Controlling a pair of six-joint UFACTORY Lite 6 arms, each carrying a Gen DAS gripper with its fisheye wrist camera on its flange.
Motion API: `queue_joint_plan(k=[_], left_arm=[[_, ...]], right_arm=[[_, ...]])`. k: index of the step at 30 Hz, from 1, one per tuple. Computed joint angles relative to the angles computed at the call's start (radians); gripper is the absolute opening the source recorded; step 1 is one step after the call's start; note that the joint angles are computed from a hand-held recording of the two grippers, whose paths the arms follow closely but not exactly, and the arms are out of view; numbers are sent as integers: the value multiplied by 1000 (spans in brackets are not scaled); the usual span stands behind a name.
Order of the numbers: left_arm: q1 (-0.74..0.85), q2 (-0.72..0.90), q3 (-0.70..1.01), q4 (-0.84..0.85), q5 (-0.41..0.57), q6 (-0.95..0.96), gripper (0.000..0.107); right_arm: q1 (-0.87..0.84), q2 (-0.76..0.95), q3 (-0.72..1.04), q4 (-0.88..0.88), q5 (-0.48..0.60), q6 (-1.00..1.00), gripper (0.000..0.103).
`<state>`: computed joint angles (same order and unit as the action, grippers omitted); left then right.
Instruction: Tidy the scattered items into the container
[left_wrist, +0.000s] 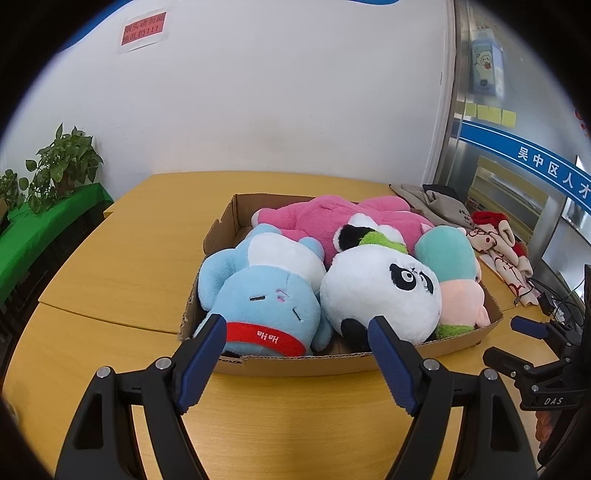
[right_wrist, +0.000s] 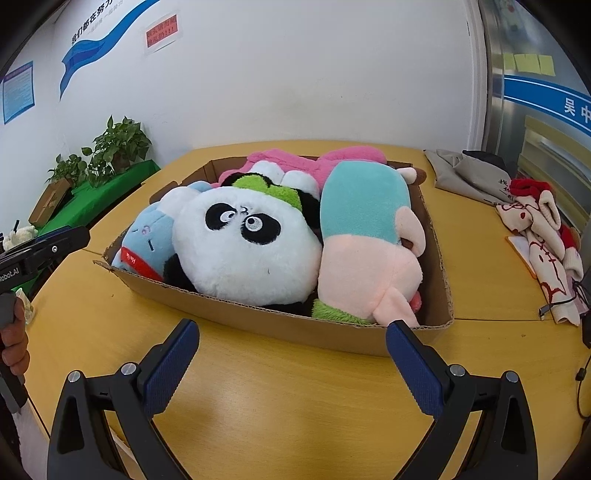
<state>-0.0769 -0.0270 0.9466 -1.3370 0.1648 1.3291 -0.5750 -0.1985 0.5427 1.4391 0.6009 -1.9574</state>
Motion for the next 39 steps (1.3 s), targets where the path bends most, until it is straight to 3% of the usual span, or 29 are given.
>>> queue_joint_plan(k=[9, 39], left_arm=[[-50, 6, -10, -69, -18, 67, 79], [-66, 66, 14, -41, -35, 41, 79]], right_arm=[[-5, -23, -8, -2, -6, 9, 103], [48, 11, -9, 41, -57, -15, 103]])
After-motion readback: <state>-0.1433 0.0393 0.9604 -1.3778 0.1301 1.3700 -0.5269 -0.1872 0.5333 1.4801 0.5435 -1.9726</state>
